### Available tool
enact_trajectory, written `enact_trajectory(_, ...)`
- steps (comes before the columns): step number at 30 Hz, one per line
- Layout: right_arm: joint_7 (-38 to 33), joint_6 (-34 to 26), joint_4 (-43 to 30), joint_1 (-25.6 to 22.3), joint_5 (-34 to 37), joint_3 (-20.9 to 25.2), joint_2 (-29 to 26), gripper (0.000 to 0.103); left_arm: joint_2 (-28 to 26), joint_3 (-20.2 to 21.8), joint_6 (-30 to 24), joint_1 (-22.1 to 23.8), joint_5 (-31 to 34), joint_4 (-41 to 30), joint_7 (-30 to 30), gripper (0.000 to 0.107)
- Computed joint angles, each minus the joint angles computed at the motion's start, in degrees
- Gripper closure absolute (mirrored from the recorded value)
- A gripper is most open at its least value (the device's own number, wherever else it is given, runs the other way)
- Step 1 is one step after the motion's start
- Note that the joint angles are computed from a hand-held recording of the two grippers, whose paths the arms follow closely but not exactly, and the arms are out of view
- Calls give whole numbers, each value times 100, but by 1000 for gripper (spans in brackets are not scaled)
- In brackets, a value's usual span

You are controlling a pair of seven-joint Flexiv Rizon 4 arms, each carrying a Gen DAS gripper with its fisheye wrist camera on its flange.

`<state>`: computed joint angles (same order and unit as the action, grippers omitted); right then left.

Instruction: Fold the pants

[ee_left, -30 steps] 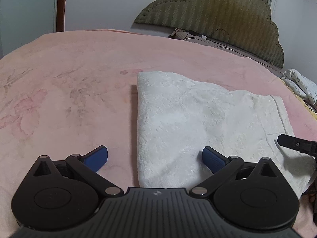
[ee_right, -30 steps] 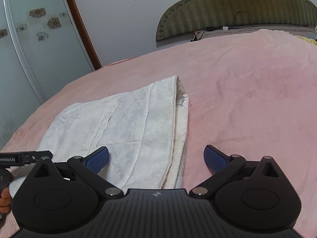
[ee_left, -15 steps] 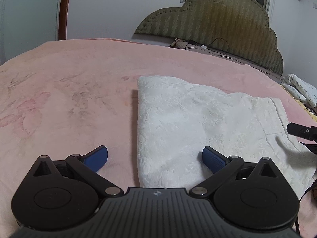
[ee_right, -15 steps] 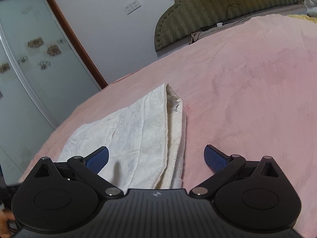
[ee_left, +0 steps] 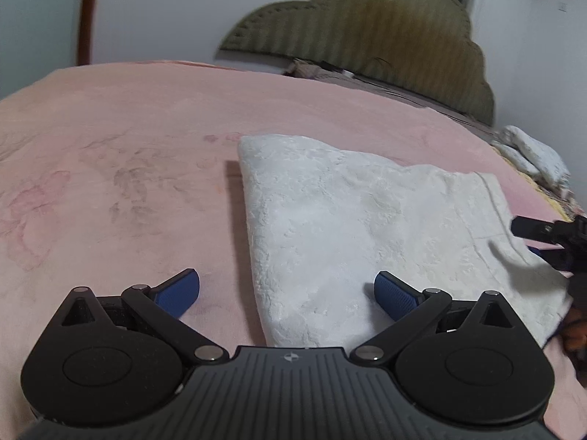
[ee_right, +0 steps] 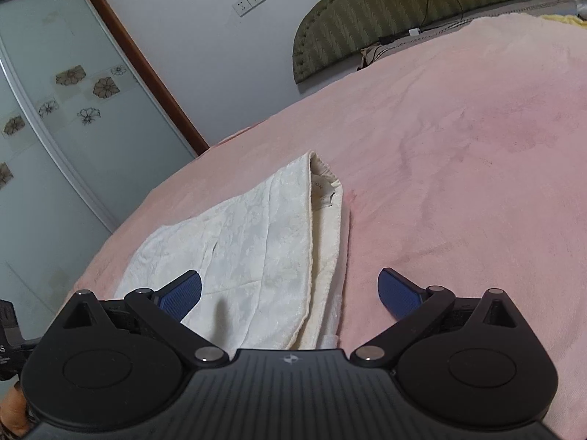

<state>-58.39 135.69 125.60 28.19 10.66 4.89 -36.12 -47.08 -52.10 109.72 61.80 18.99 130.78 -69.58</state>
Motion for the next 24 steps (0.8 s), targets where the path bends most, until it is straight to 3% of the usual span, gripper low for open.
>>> enact_trajectory(3, 230, -338, 31, -453, -667, 192, 120, 0, -735, -799, -697, 746, -53, -118, 270, 4)
enact_trajectory(5, 309, -537, 19, -787, -1292, 337, 147, 0, -1160, -1145, -1023, 1008, -279, -190, 426, 4)
enact_trajectory(8, 304, -771, -82, -1175, -2236, 485, 79, 0, -1463, -1432, -1487, 1117, -672, -342, 624, 4)
enact_trajectory(11, 312, -1154, -241, -1250, -2530, 485, 125, 1, -1562, -1510, -1651, 1021, -870, -434, 931, 7)
enact_trajectory(12, 277, -1244, -262, -1213, -2551, 428, 151, 10, -1646, -1567, -1798, 994, -942, -470, 1064, 7)
enact_trajectory(13, 149, -1365, -260, -1016, -2372, 257, 217, 28, -1696, -1607, -1835, 965, -993, -466, 1172, 8)
enact_trajectory(16, 165, -1249, -205, -1121, -2248, 365, 219, 56, -1524, -1529, -1572, 744, -1024, -340, 1359, 25)
enact_trajectory(18, 77, -1017, -93, -1026, -2083, 328, 230, 63, -1055, -1103, -838, 384, -838, -237, 1325, 67)
enact_trajectory(21, -229, -808, -13, -548, -1538, 80, 291, 74, -1106, -1017, -418, 386, -578, -173, 1161, 84)
enact_trajectory(24, -636, -673, -19, -7, -897, -174, 382, 82, -1104, -865, 201, 314, -99, -88, 1082, 89)
